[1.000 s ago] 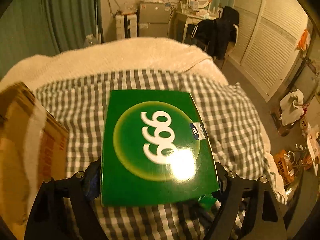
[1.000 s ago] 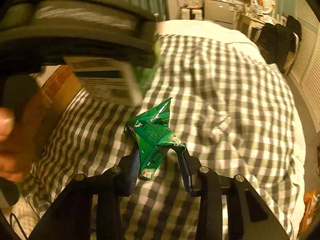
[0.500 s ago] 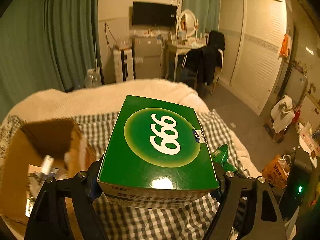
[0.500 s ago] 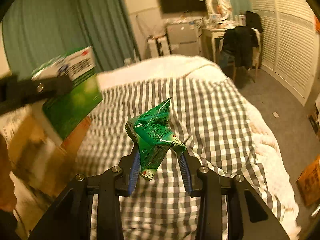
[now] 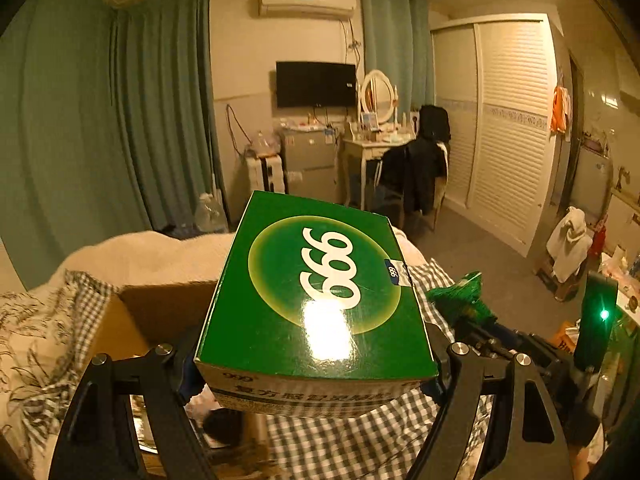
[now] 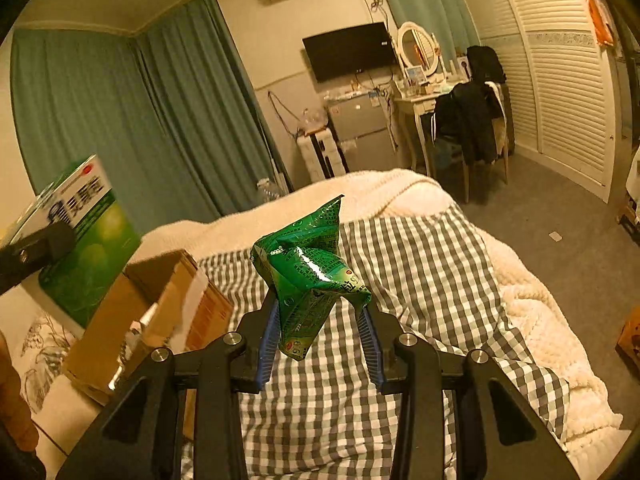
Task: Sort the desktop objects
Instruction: 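Carry the medicine box and green packet with both tools over the cardboard box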
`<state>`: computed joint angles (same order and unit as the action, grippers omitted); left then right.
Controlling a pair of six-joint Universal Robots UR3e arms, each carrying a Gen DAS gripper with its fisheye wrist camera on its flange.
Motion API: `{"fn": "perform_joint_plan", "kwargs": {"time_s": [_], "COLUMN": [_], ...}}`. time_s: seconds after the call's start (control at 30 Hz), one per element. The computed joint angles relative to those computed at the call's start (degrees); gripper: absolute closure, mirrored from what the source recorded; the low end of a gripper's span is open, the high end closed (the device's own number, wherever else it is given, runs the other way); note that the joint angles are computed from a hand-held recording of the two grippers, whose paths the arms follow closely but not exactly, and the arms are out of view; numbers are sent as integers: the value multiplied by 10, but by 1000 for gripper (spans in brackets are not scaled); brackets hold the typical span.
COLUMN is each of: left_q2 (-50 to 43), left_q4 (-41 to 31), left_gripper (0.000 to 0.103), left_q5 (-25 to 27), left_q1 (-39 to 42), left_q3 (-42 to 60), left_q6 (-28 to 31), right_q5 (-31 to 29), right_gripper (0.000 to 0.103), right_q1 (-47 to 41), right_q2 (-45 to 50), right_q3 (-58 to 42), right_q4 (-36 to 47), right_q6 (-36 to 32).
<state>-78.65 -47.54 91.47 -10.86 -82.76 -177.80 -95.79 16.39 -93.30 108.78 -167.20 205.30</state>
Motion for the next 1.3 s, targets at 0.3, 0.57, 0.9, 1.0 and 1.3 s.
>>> {"fn": "perform_joint_plan", "kwargs": {"time_s": [0.3, 0.57, 0.9, 1.0, 1.3], "left_q2": [87, 132, 193, 206, 233], "left_q4": [-6, 4, -28, -39, -133], "left_gripper": [20, 20, 20, 20, 20], "left_q5": [-54, -121, -240, -267, -397], "left_q1": [86, 187, 346, 383, 549], "left_q3": [-59, -121, -168, -173, -167], "left_q6": [42, 67, 119, 138, 222], "right_q5": [-49, -125, -162, -168, -188], "right_gripper": [67, 67, 67, 67, 67], "right_q1": [51, 132, 190, 207, 258], "right_q2": [-4, 53, 127, 159, 274], "right_q3": [-34, -133, -230, -275, -440], "right_q4": [9, 37, 57, 70, 123], "right_q6": [21, 1, -20, -28, -44]}}
